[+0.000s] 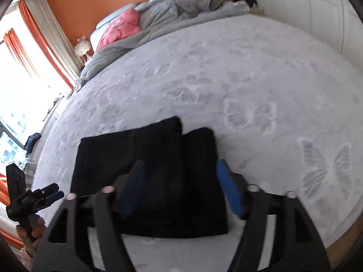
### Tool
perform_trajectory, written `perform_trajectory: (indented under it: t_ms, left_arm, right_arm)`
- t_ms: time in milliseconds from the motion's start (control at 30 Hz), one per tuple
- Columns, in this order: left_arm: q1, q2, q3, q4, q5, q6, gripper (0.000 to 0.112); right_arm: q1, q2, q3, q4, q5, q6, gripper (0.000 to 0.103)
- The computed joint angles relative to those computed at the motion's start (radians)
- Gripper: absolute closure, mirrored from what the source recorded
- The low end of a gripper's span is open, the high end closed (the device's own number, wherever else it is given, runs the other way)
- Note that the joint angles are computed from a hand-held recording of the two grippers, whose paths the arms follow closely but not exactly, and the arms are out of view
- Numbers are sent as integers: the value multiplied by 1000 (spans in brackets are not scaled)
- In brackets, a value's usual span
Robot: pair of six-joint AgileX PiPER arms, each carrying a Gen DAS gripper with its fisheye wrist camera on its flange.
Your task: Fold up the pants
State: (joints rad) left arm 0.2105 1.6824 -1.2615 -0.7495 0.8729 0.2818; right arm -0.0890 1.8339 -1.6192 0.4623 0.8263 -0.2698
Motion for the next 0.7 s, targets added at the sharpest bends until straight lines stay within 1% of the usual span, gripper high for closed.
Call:
perform_trajectory:
  t_ms: [33, 67, 133, 167, 200, 233, 267, 300, 333, 367, 400, 433, 500, 533, 567, 600, 633, 667, 700]
  left_arm:
    - [-17, 33, -20, 22, 2, -37, 25]
    - [-29, 63, -35, 37, 1, -71, 25]
    - [-33, 125, -62, 39, 17, -111, 25]
    - [-28, 148, -64, 15, 16, -107, 25]
    - [-20, 149, -53, -19, 0, -77, 26]
    - [-12, 152, -49, -61, 1, -27, 28]
    - [-3, 169, -62, -101, 28, 17, 34]
    - [11, 186, -64, -165, 56, 75, 69]
    - [22, 198, -68, -190, 77, 93, 81]
    - [34, 191, -61, -221, 75, 116, 91]
    - [52, 166, -47, -246, 82, 143, 96]
    - [73, 128, -42, -256, 103, 170, 97]
    - [124, 36, -13, -275, 153, 229, 97]
    - [159, -17, 12, -268, 178, 252, 97]
    - [183, -66, 40, -231, 174, 255, 97]
    - [208, -108, 68, -180, 161, 247, 96]
    - [231, -135, 97, -120, 149, 229, 92]
    - [239, -145, 115, -41, 134, 187, 89]
    - [231, -147, 127, 55, 112, 124, 87]
  right_arm:
    - [-12, 25, -25, -6, 15, -5, 24]
    - [-24, 68, -74, -12, 65, -3, 24]
    - [-33, 127, -112, 2, 121, -3, 24]
    - [-30, 150, -120, 12, 140, -1, 24]
    - [-29, 175, -127, 14, 168, 6, 24]
    - [-25, 209, -151, 12, 209, 22, 24]
    - [-26, 241, -170, 39, 239, 24, 24]
    - [-39, 266, -175, 107, 264, 6, 45]
    - [-55, 278, -175, 172, 292, -17, 54]
    - [-57, 266, -160, 197, 290, -31, 70]
    - [-49, 237, -152, 195, 281, -39, 77]
    - [-50, 202, -135, 227, 277, -69, 79]
    - [-61, 100, -40, 361, 265, -169, 79]
    - [-57, 56, 0, 390, 267, -208, 78]
    - [-39, 22, 34, 379, 257, -228, 75]
    - [-11, 8, 51, 333, 252, -222, 67]
    - [32, 2, 59, 247, 240, -186, 61]
    - [79, -13, 98, 147, 189, -146, 61]
    - [119, -44, 169, 47, 98, -96, 59]
